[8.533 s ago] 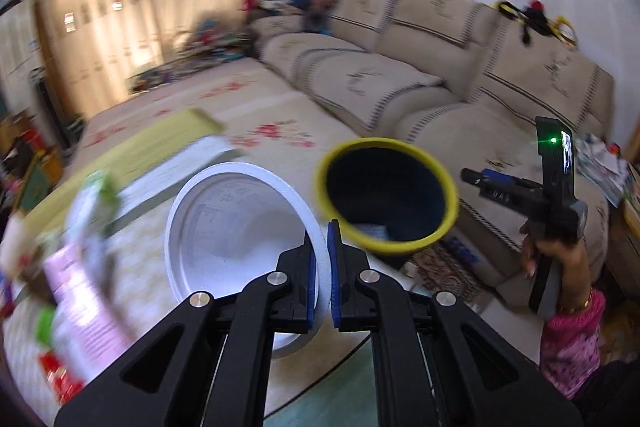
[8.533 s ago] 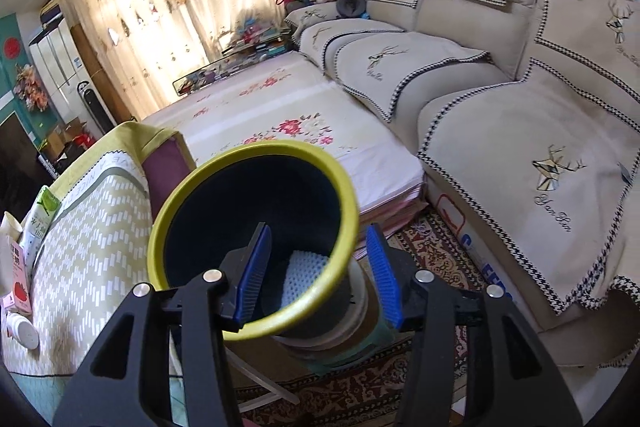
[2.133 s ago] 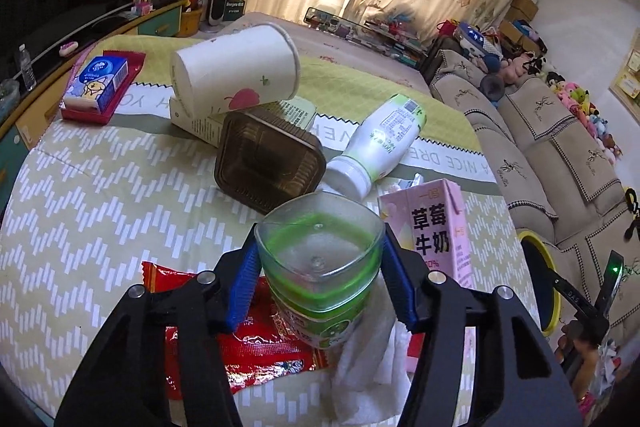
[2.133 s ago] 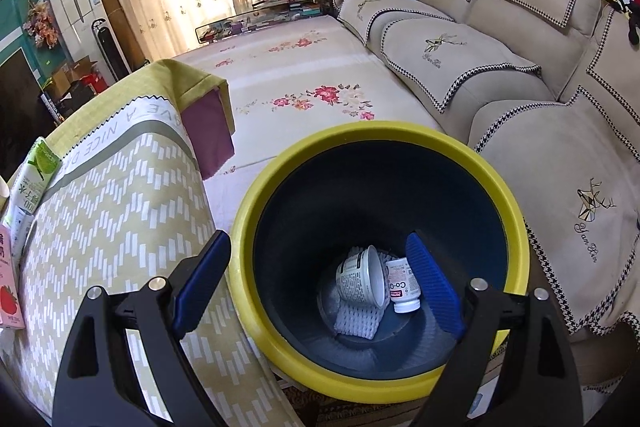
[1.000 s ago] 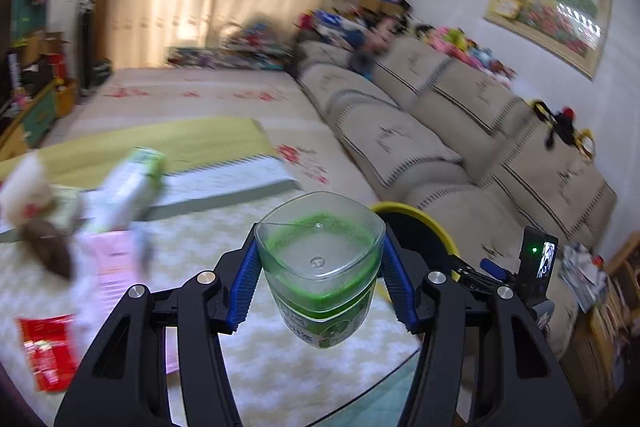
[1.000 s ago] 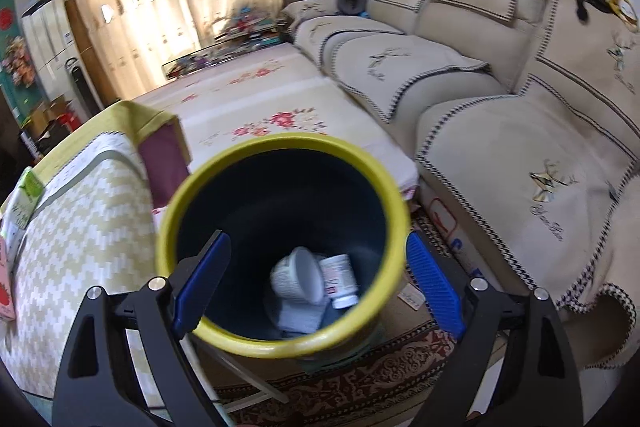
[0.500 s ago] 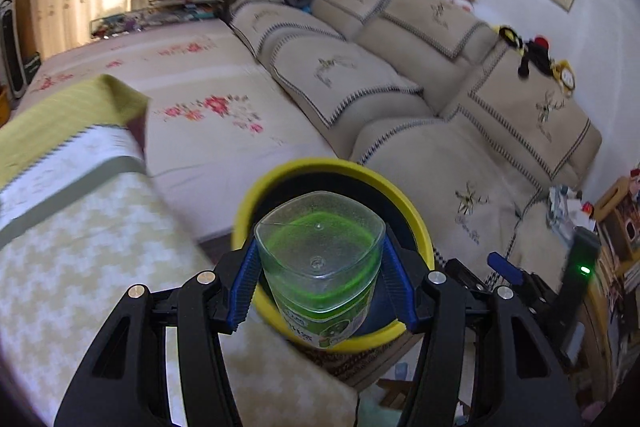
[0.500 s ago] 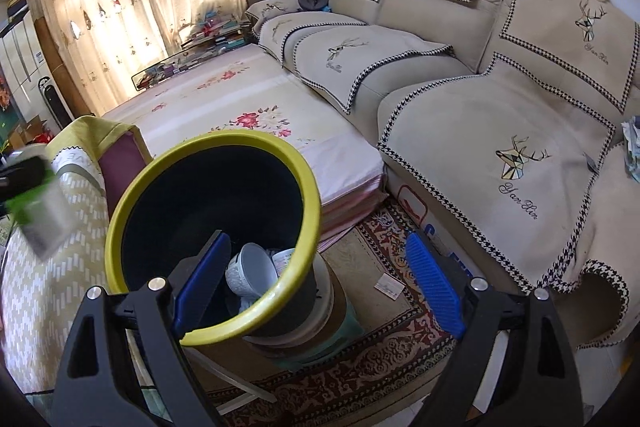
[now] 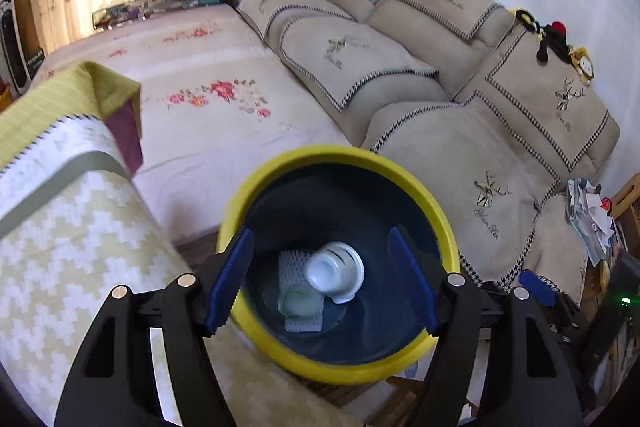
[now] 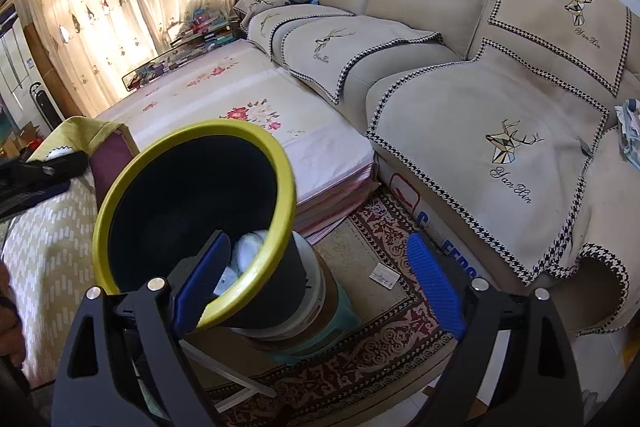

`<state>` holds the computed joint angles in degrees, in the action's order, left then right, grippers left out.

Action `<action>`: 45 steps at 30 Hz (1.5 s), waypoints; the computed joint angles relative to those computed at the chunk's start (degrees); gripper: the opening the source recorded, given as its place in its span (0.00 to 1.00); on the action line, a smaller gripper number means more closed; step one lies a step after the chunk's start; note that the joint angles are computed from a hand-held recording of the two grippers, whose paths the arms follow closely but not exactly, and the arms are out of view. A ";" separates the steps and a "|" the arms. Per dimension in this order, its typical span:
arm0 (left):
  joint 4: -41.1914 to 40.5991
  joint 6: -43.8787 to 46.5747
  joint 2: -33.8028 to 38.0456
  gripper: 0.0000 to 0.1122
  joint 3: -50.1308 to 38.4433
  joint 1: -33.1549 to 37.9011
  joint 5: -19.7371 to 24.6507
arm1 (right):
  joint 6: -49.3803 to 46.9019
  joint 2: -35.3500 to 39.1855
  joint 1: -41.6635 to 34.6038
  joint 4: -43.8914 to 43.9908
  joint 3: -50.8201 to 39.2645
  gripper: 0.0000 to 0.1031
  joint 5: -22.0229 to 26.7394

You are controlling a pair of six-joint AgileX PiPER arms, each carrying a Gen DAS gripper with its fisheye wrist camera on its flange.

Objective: Collect trash
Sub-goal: 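Carry the green jar over the bin and release it with the left gripper, then move the right gripper back to the table toward the pink milk carton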

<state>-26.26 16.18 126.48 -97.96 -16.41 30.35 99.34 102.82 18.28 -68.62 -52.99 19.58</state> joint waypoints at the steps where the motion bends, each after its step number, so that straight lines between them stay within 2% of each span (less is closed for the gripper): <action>1: -2.03 2.36 -3.03 0.66 3.96 0.78 -1.63 | 0.18 -0.02 0.25 -0.13 0.06 0.83 -0.04; 5: -11.71 12.40 -16.08 0.74 19.36 3.39 -8.01 | -0.20 0.07 1.42 0.37 -0.03 0.83 -0.39; 9: -21.46 22.77 -27.42 0.80 30.12 8.51 -8.31 | -2.44 0.19 3.09 2.83 -0.95 0.83 0.18; 13: -30.10 32.33 -41.05 0.83 42.70 15.88 -10.60 | -4.61 0.23 5.99 5.01 -2.64 0.83 0.98; 16: -32.81 36.56 -49.03 0.84 49.09 24.98 -8.16 | -7.05 0.59 8.61 6.89 -4.40 0.83 1.08; 19: -33.02 39.98 -56.83 0.84 55.01 38.55 -4.13 | -10.89 1.82 11.81 10.05 -7.42 0.83 1.65; 23: -36.52 49.46 -62.08 0.84 59.77 57.51 1.59 | -18.63 4.69 17.50 16.26 -14.24 0.83 3.15; 26: -39.40 56.89 -61.96 0.84 61.05 71.11 7.42 | -25.78 7.08 21.47 21.79 -20.02 0.83 3.97; 29: -42.62 65.15 -57.47 0.84 60.65 83.55 14.24 | -32.97 10.00 25.53 27.23 -27.00 0.83 5.91; 31: -43.24 66.98 -55.05 0.84 59.97 86.90 15.69 | -37.89 11.92 28.06 31.16 -31.88 0.83 6.66; 34: -43.92 69.38 -51.68 0.84 59.15 90.68 18.52 | -45.79 14.27 30.43 38.76 -38.23 0.81 6.02; 36: -44.53 70.41 -49.95 0.84 59.02 91.05 18.84 | -51.04 15.81 31.78 44.00 -42.02 0.72 6.24; 40: -45.27 72.22 -47.42 0.84 59.18 91.63 18.98 | -65.15 20.57 33.45 58.53 -51.46 0.61 8.43; 45: -46.05 73.71 -45.51 0.84 59.98 92.72 18.68 | -68.58 25.49 36.74 61.31 -58.99 0.60 13.64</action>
<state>-72.31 89.89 80.98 -37.98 76.31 49.04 30.76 128.31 55.02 -7.30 -111.98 33.22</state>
